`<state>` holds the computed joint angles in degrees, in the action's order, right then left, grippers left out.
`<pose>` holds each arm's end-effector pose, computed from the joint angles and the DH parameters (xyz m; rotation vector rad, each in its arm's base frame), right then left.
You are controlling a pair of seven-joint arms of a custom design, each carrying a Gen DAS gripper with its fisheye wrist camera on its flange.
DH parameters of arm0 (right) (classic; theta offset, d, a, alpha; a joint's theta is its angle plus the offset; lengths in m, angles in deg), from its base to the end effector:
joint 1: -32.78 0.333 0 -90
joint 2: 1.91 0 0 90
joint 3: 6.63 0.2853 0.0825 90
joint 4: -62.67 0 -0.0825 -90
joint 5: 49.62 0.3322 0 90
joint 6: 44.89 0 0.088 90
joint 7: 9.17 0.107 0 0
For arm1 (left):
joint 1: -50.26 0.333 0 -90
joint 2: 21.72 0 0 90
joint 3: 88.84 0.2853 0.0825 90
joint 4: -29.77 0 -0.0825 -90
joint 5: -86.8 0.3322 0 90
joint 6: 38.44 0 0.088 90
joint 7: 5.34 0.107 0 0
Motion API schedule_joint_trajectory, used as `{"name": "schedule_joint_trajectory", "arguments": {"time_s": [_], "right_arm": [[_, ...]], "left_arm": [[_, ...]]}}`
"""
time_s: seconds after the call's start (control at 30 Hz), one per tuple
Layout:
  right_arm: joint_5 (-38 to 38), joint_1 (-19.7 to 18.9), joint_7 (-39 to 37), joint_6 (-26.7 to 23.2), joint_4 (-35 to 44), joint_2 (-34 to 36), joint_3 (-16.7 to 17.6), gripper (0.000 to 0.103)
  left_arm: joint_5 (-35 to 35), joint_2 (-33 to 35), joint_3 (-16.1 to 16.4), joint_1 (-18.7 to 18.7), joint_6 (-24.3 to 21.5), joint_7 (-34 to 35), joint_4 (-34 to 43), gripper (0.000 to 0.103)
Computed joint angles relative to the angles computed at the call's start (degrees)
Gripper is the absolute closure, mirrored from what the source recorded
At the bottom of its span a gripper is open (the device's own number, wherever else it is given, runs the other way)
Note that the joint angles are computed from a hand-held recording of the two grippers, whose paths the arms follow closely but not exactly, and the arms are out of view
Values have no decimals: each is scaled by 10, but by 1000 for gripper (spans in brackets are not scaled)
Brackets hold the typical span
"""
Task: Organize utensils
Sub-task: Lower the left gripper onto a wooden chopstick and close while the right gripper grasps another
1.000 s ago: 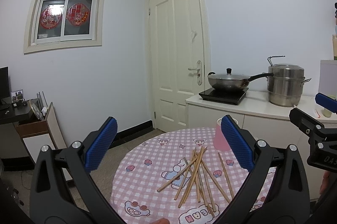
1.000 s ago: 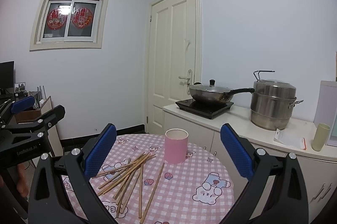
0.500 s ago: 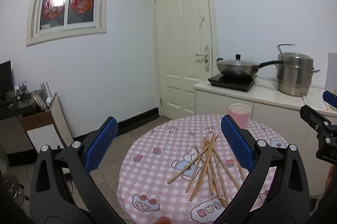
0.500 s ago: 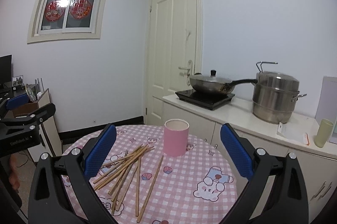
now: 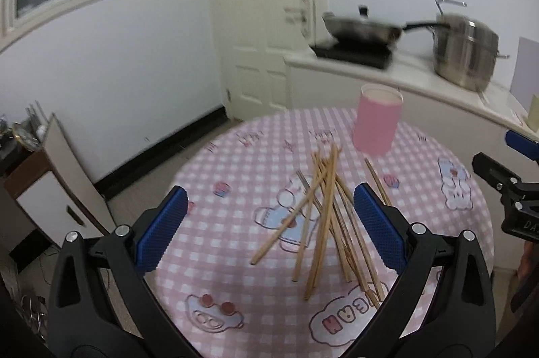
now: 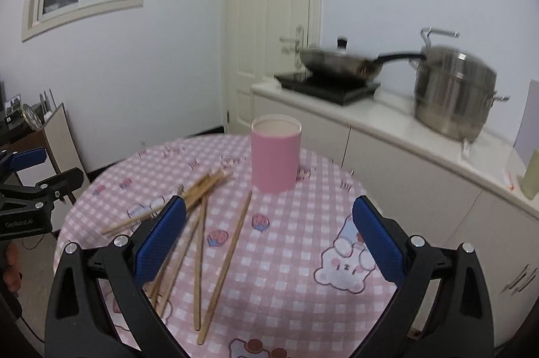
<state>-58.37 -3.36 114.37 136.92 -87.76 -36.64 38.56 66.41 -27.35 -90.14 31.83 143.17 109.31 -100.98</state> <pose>0.4005 0.1133 0.4999 -1.4971 1.7225 -1.0419 0.4886 -0.1419 0.5111 -1.2845 1.9689 -0.9943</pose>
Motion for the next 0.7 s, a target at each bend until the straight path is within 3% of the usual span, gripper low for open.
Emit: {"name": "schedule_joint_trajectory", "arguments": {"time_s": [0.07,0.17,0.23,0.3,0.53,0.7], "right_arm": [[-2,1,-3,-7,8,25,-3,8],[-16,-7,-4,-12,23,72,-5,8],[-28,-12,1,-15,33,97,-5,9],[-44,-14,5,-17,47,125,-10,16],[-117,-47,28,-36,112,236,-3,34],[-159,-22,37,-53,161,307,-31,37]], "left_arm": [[-65,29,16,-25,-36,65,38,7],[-69,73,-4,-7,-77,75,89,13],[-19,108,-11,1,-98,41,126,19],[28,136,-13,6,-112,7,155,24],[112,263,-40,35,-232,-47,334,36],[153,337,-73,58,-305,-64,440,45]]}}
